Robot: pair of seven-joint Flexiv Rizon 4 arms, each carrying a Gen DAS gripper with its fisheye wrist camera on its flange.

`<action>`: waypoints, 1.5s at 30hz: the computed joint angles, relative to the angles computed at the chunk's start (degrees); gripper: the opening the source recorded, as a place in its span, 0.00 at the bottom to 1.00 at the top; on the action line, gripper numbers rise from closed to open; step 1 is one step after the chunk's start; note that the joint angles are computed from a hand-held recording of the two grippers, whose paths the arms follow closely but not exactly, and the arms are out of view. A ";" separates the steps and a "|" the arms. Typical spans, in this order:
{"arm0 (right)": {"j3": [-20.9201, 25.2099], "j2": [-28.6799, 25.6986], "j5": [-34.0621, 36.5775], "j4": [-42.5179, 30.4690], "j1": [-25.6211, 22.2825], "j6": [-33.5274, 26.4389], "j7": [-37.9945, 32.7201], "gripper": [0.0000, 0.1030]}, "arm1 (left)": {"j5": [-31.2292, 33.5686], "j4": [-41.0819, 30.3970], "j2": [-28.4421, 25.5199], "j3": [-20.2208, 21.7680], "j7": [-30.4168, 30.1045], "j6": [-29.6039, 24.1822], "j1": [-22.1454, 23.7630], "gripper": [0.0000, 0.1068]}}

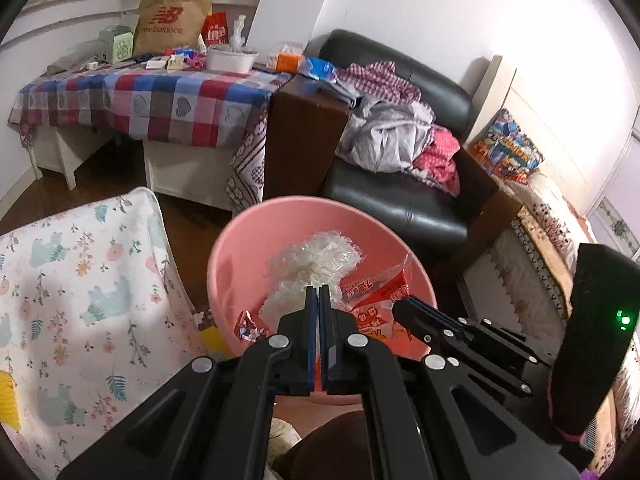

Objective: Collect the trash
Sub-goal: 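Lower both held items into the pink bin and open both tools, then grasp the yellow mesh sleeve with the right tool while the left grasps white foam strip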

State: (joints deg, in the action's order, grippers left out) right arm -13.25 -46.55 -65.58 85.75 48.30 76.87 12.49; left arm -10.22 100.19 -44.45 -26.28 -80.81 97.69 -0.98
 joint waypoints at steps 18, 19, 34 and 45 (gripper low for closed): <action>0.59 -1.85 9.70 -1.70 1.09 -0.21 -8.51 0.31 | -0.23 -0.13 1.30 5.33 -1.28 2.17 -4.33 0.34; 0.16 -1.69 9.70 -1.51 1.40 0.02 -8.31 0.31 | 0.19 0.48 1.68 4.94 -1.42 2.79 -3.88 0.34; -2.12 -3.02 6.17 -5.29 3.85 11.73 -7.63 0.31 | 1.72 17.48 14.29 16.41 -11.32 12.89 -5.67 0.36; 27.96 -17.66 20.33 -27.89 -2.91 1.26 -43.47 0.31 | -4.13 36.15 23.47 28.51 -16.80 18.17 -4.30 0.39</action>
State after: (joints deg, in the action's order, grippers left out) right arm 14.71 -64.21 -45.24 57.85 45.39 78.14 -30.98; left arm -14.36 136.34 -20.98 2.23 -97.61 115.86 -5.29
